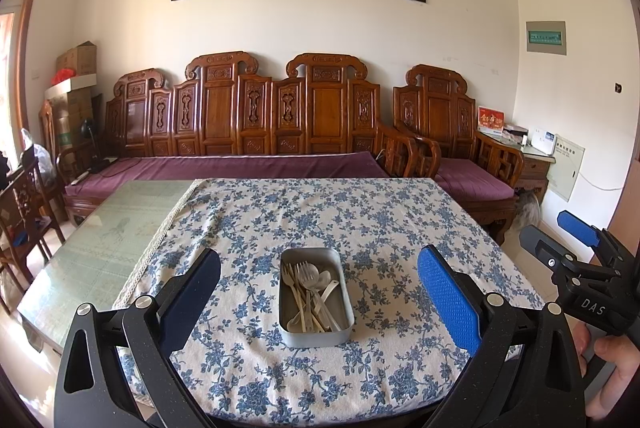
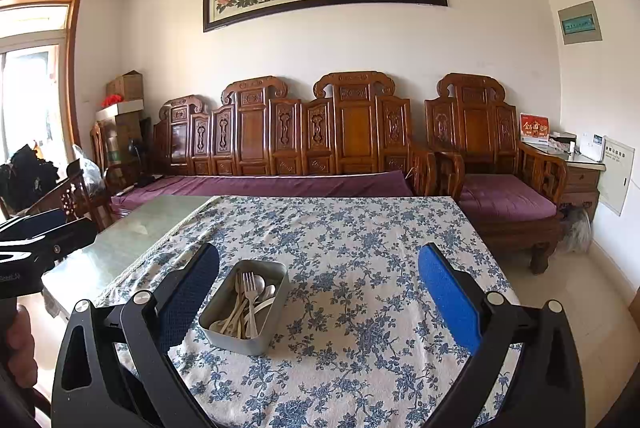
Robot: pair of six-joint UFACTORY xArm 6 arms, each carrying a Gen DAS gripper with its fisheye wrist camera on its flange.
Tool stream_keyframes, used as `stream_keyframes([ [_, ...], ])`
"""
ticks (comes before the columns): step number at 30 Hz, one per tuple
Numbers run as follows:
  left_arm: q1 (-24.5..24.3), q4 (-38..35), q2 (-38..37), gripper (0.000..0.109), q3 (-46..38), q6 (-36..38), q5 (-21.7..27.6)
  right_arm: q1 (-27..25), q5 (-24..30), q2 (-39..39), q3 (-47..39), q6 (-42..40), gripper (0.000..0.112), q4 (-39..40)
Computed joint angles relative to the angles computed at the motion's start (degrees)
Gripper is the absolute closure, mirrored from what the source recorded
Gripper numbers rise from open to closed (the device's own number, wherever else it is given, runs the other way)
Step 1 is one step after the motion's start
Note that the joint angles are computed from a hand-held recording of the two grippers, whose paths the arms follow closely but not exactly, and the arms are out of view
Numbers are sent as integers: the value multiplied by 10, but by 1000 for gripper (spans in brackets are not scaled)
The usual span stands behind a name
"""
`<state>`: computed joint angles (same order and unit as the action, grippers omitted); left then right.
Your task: Organize utensils
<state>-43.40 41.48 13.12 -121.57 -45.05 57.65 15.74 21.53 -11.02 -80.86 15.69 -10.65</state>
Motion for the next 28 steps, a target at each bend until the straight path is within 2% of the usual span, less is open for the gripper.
stream_keyframes([
  [28,0,-6,4,13,-5,10,3,1,0,1,-1,1,12,1],
])
